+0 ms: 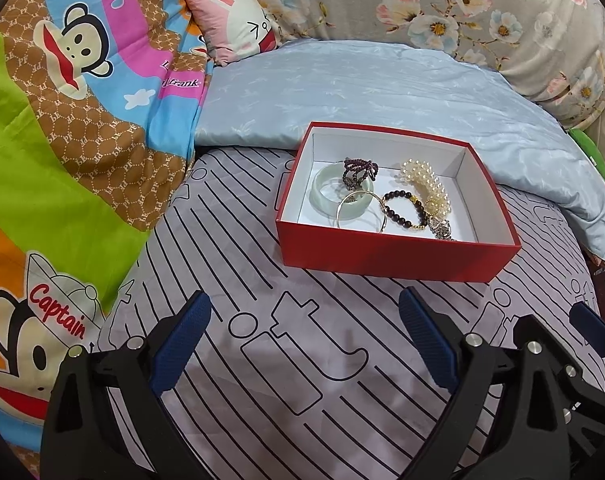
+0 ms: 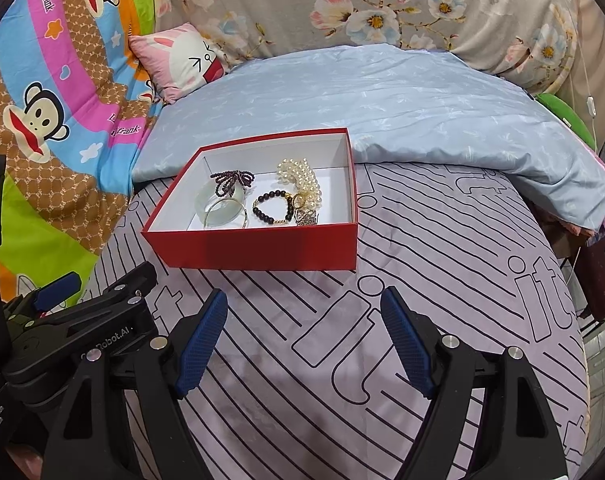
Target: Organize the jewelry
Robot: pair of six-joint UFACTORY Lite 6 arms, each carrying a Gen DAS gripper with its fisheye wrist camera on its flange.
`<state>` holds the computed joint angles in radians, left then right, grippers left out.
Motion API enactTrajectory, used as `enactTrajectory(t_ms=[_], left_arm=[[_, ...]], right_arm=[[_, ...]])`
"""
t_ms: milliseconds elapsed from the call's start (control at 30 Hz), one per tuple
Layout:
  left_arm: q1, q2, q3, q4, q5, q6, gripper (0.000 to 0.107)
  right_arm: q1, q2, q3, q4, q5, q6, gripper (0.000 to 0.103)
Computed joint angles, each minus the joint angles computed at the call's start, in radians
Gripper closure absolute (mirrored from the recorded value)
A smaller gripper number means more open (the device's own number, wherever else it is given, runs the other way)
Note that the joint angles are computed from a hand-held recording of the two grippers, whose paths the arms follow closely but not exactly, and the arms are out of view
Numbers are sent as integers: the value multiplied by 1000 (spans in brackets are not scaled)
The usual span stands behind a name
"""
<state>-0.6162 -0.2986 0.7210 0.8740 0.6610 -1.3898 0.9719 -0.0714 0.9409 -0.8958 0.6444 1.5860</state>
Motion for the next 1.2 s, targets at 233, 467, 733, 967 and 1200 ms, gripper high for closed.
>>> enactTrajectory(t_ms=[233, 467, 733, 967, 1200], left_arm=[[-2, -5, -3, -1, 4, 1, 15], [-2, -8, -3, -2, 5, 4, 15], [-15, -17, 0, -4, 26, 9, 15], [-17, -24, -6, -2, 30, 4, 15], [-19, -26, -8, -2, 33, 3, 15]], right_arm=[[-1, -1, -1, -2, -1, -1, 26], [6, -2, -5, -6, 4, 10, 26], [18, -8, -16, -12, 8, 28, 26], [27, -16, -26, -17, 12, 33, 26], [28, -15, -23, -15, 14, 30, 26]])
